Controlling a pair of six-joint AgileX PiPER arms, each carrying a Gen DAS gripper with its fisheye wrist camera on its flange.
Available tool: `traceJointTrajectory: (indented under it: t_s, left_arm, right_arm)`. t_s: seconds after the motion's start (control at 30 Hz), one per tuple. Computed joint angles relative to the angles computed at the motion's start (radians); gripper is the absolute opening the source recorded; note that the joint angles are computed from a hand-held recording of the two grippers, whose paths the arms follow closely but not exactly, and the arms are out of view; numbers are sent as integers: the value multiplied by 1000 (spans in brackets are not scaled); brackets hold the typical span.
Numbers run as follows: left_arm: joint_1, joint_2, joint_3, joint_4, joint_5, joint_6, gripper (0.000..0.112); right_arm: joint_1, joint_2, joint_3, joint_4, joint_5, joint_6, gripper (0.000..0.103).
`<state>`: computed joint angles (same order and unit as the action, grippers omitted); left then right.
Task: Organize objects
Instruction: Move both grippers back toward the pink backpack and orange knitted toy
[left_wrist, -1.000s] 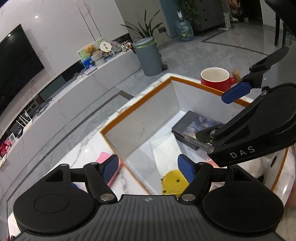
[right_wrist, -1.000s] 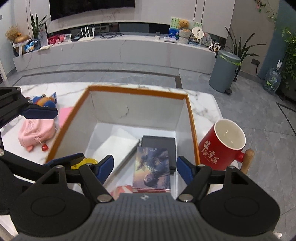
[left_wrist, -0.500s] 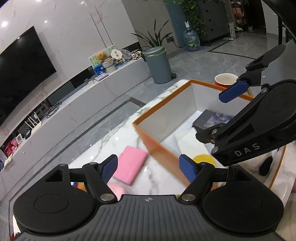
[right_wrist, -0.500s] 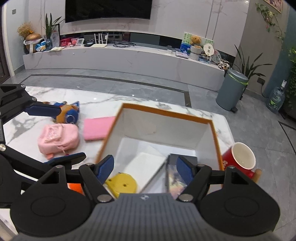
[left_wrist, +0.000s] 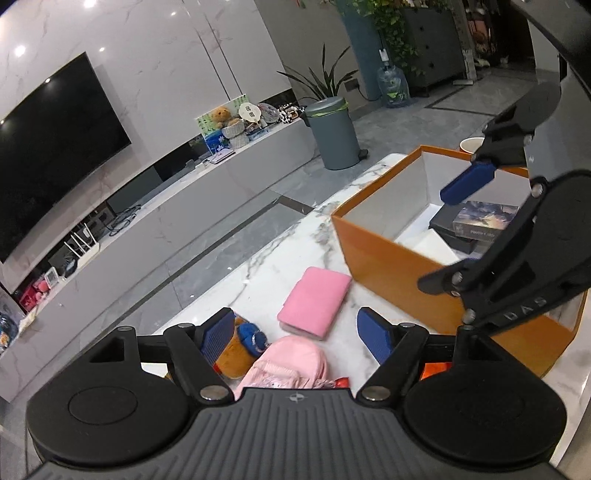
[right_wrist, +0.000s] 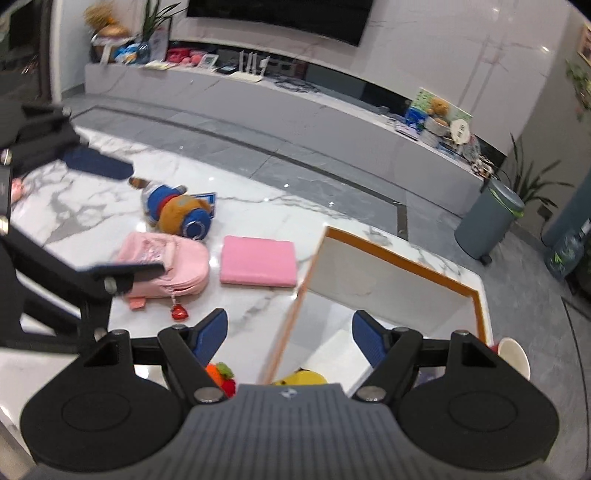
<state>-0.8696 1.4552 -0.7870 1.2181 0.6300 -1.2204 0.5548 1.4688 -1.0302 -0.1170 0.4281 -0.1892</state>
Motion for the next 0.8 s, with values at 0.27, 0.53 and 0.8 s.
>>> traceJointTrajectory:
  t_s: [0.27, 0.53, 0.8]
  left_arm:
    - [108, -19, 103, 31, -127, 35, 88]
    - [220, 1, 155, 103, -257, 38, 88]
    - [299, 49, 156, 153, -329, 6, 88]
  right_arm:
    - [82, 63, -8, -108, 5, -2, 76]
    - [133, 127, -22, -196, 9, 3, 76]
    - [151, 200, -76, -192, 42, -57, 76]
